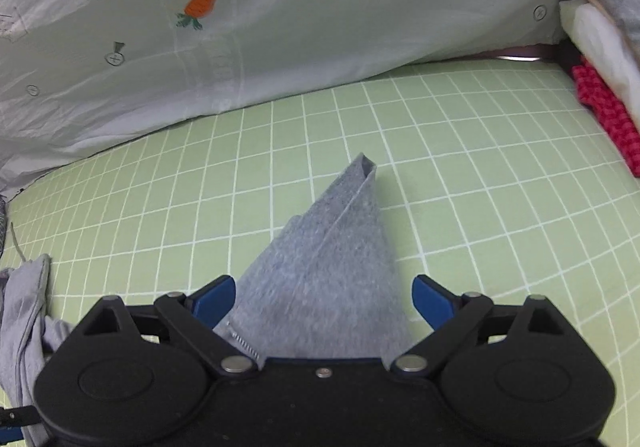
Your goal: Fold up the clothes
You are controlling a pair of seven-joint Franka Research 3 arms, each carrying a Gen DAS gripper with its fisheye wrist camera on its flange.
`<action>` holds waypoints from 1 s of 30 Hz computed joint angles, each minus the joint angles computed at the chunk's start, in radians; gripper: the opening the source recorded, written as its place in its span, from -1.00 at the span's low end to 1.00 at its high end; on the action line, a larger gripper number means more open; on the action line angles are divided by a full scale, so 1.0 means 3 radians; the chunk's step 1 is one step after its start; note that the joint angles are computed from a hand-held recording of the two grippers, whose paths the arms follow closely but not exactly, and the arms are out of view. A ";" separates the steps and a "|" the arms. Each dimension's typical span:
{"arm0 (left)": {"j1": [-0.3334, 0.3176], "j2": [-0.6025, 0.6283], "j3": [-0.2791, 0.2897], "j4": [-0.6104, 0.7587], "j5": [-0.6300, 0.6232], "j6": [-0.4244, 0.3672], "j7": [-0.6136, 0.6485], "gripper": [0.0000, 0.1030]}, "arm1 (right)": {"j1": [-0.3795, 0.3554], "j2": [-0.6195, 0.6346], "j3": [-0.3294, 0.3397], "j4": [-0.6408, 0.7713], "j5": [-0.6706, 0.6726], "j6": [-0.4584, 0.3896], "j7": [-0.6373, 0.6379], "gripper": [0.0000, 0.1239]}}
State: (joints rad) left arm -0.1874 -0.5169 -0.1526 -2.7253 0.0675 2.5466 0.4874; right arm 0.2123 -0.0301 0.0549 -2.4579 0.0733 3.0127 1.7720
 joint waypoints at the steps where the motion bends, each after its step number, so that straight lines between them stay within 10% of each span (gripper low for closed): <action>1: 0.0020 0.0074 0.0007 0.0027 0.0014 0.0058 0.0004 0.38 | 0.0008 0.0116 -0.0007 0.0113 0.0083 -0.0061 -0.0061 0.50; 6: 0.0079 0.0441 0.0014 0.0203 0.0044 0.0331 0.0048 -0.17 | 0.0087 0.0350 -0.0148 0.0272 -0.0153 -0.0066 0.0024 -0.17; 10: 0.0176 0.0749 -0.0079 0.0473 0.0323 0.0420 0.0076 -0.26 | 0.0184 0.0292 -0.0488 0.0175 -0.1342 0.0015 0.0886 -0.64; 17: 0.0292 0.1621 -0.0091 0.1344 0.0810 0.0651 0.0182 -0.31 | -0.0138 0.0056 -0.0659 0.0099 -0.3177 -0.0334 0.2275 -0.66; 24: 0.0136 0.1797 -0.0125 0.1737 0.0723 0.0754 0.0395 -0.26 | -0.0528 -0.0413 -0.0504 -0.0253 -0.3038 -0.0824 0.2253 -0.65; 30: -0.0050 0.1148 -0.0184 0.1130 0.0692 0.0428 0.0367 0.04 | -0.0615 -0.0985 -0.0284 -0.0829 -0.2697 -0.0844 0.2001 -0.65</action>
State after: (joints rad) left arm -0.2023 -0.1725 -0.2077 -2.3862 0.2751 2.6751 0.5974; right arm 0.0278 -0.3256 -0.0304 -2.7066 -0.7357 2.7595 2.3723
